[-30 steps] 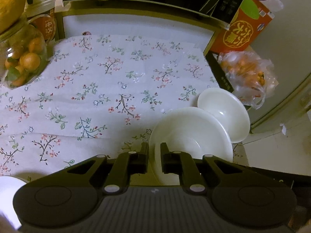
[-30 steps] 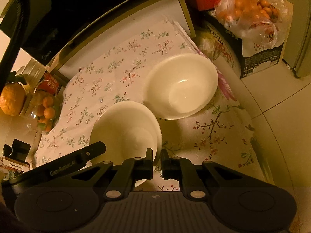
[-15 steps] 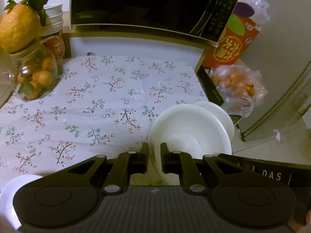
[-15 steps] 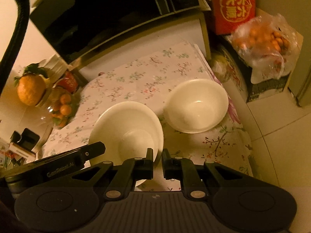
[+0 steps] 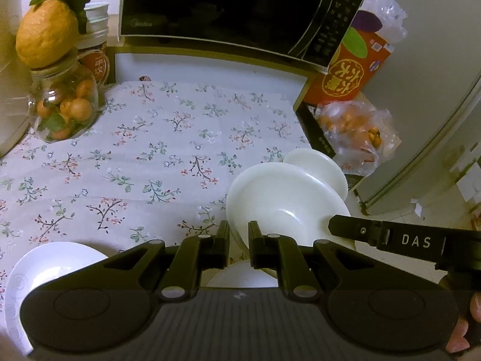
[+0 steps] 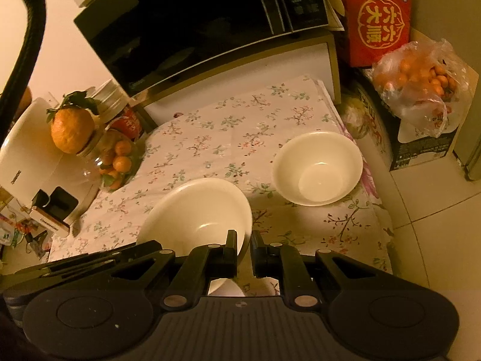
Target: Organize plates and bowls
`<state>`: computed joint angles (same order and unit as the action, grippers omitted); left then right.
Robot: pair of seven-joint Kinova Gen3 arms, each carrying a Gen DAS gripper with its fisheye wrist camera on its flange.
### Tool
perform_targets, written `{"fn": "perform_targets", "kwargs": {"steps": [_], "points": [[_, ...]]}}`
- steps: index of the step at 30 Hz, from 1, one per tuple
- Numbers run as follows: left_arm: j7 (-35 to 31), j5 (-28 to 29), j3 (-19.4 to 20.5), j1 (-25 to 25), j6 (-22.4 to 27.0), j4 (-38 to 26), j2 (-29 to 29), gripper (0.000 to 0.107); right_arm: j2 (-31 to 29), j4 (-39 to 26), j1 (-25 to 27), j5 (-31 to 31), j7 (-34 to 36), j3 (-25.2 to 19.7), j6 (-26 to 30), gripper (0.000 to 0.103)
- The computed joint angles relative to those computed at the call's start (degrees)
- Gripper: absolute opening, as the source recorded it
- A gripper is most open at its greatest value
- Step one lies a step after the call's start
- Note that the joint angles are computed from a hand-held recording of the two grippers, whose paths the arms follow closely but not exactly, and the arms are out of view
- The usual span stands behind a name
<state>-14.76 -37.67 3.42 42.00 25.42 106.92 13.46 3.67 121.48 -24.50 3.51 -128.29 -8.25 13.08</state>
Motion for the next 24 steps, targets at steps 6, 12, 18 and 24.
{"fn": "perform_targets", "kwargs": {"steps": [6,12,18,24], "points": [[0.22,0.07,0.41,-0.44,-1.04,1.38,-1.14,0.011,-0.33,0.13,-0.55,1.33,-1.28,-0.17,-0.15,0.01],[-0.27,0.82,1.16,-1.29,-1.24,2.49,-2.33,0.011,-0.56,0.49,-0.44,0.14,-0.2,-0.77,-0.51,0.01],[-2.7,2.71,2.97,-2.28,-0.3,3.45,-2.96,0.011,-0.4,0.32,-0.75,-0.97,1.42,-1.38,1.15,0.01],[-3.54,2.79,3.9,-1.83,1.16,4.62,-3.51,0.011,-0.56,0.91,-0.34,-5.09,6.65,-2.56,3.07,0.012]]}}
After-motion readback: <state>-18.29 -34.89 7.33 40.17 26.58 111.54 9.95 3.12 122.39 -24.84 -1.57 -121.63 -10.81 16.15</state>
